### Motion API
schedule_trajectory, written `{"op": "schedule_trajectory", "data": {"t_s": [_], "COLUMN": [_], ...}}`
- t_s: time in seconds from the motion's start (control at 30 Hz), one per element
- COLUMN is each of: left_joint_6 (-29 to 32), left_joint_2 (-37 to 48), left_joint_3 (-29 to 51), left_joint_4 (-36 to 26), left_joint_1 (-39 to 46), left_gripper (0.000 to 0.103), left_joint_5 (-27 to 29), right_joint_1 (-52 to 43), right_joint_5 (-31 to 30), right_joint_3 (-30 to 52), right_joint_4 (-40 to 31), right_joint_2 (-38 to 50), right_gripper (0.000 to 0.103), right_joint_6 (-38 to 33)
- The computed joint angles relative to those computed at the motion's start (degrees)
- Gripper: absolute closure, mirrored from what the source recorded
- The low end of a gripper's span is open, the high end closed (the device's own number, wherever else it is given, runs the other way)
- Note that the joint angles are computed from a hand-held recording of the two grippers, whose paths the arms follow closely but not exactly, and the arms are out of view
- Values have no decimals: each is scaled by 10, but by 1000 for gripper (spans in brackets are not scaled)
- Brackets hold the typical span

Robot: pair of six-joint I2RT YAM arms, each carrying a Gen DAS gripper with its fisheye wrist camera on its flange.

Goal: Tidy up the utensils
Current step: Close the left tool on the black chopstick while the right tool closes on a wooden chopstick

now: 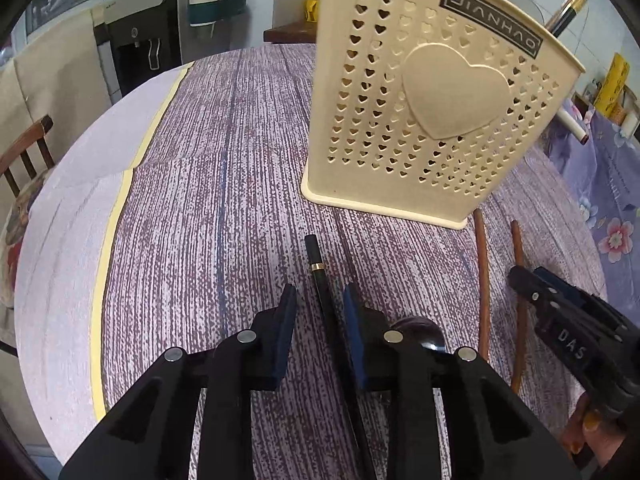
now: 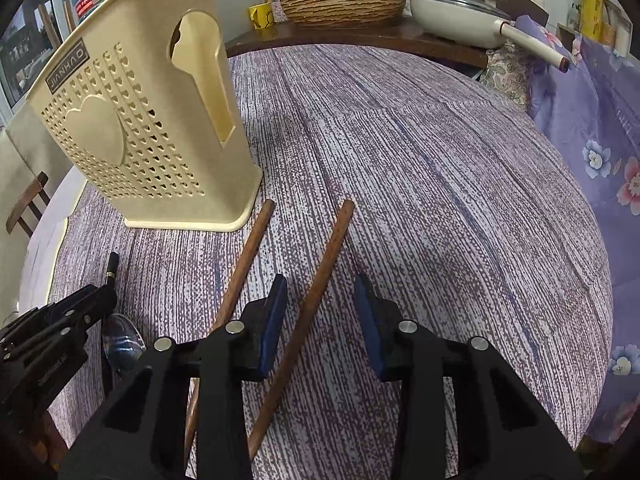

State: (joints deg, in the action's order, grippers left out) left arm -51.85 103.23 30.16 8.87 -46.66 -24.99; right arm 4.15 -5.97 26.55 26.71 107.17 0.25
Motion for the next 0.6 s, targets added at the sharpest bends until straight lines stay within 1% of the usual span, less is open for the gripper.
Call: {"op": "schedule_trajectory", "data": {"t_s": [0.1, 0.27, 0.37, 0.47, 0.53, 0.57, 0.6], "left_joint_6": [-5, -7, -11, -23, -32, -34, -34], "left_joint_2": [7, 24, 40, 51, 49, 50, 50], "left_joint_3": [15, 52, 76, 87, 85, 87, 87], "left_joint_4": [-19, -56, -88, -109, -113, -117, -118], "left_joint_1": [-5, -7, -22, -42, -48, -49, -48], "left_gripper": [78, 78, 78, 84, 89, 91, 92], "left_joint_5": [-8, -15, -38, -65, -69, -72, -72], "right_joint_1": [8, 10, 22, 25, 25, 26, 25], "right_joint_5": [14, 21, 37, 46, 49, 51, 50], "right_joint_3": [-8, -2, 0, 9, 17, 21, 27], "right_joint_4": [18, 15, 18, 23, 23, 23, 21], "right_joint_2": [4, 7, 9, 20, 26, 29, 33], "right_gripper": [67, 68, 71, 74, 82, 84, 88], "right_joint_6": [-2, -6, 3, 7, 9, 10, 10]}}
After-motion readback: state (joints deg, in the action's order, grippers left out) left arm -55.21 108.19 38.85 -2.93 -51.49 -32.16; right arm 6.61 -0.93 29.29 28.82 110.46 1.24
